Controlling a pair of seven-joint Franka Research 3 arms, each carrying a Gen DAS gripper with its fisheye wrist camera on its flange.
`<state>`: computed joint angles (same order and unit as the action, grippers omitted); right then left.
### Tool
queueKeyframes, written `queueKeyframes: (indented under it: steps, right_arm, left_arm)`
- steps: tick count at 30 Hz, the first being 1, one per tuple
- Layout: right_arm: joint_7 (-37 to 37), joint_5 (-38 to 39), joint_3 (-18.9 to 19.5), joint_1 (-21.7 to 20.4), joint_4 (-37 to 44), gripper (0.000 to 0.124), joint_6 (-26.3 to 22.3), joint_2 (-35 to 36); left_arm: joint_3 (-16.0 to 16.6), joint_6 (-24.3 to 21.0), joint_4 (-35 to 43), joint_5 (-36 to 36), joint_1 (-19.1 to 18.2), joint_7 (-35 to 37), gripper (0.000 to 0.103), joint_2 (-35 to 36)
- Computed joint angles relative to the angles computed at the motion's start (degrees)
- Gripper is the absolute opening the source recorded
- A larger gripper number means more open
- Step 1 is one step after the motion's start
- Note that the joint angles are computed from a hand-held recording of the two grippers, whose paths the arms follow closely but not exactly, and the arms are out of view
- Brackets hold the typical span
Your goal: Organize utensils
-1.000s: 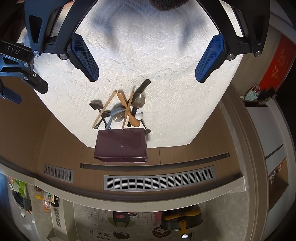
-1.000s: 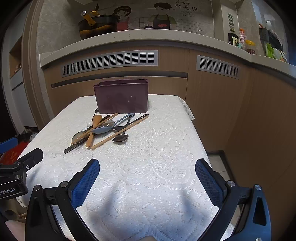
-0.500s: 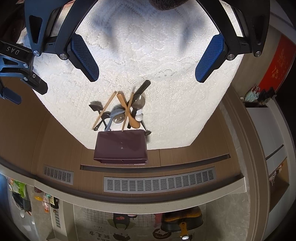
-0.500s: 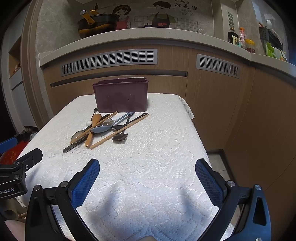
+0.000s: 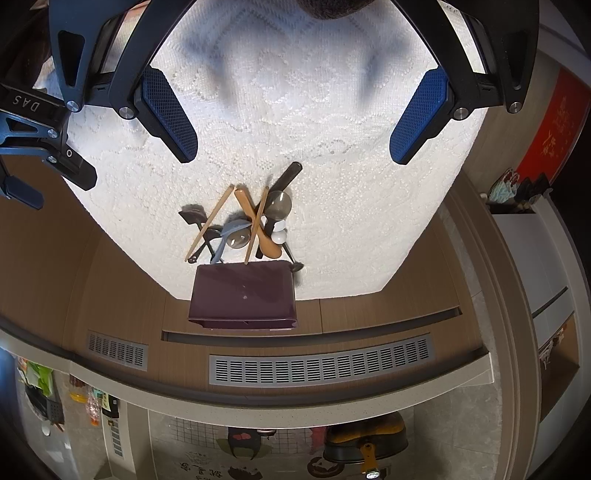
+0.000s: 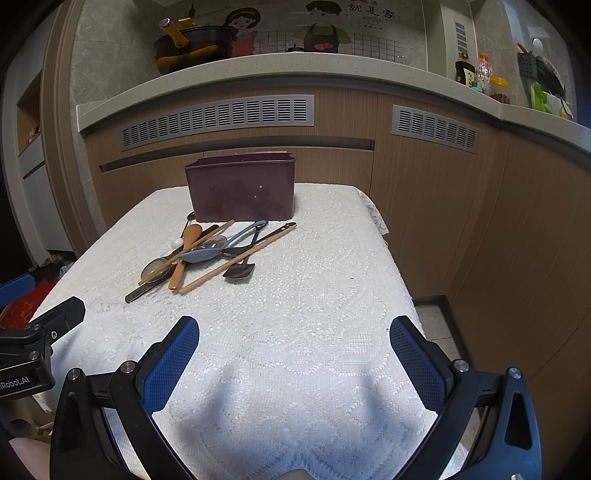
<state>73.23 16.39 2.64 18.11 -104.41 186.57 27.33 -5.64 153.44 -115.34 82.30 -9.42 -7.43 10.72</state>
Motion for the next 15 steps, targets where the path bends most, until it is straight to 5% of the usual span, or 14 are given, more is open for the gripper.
queueKeyframes:
  steps: [15]
  right_arm:
    - [-0.1,0.1,-0.2,0.2,-0.1,0.103,0.2,0.0]
  left_arm:
    - [0.1,0.1,-0.1,-0.4,0.1,0.3,0.103,-0.1]
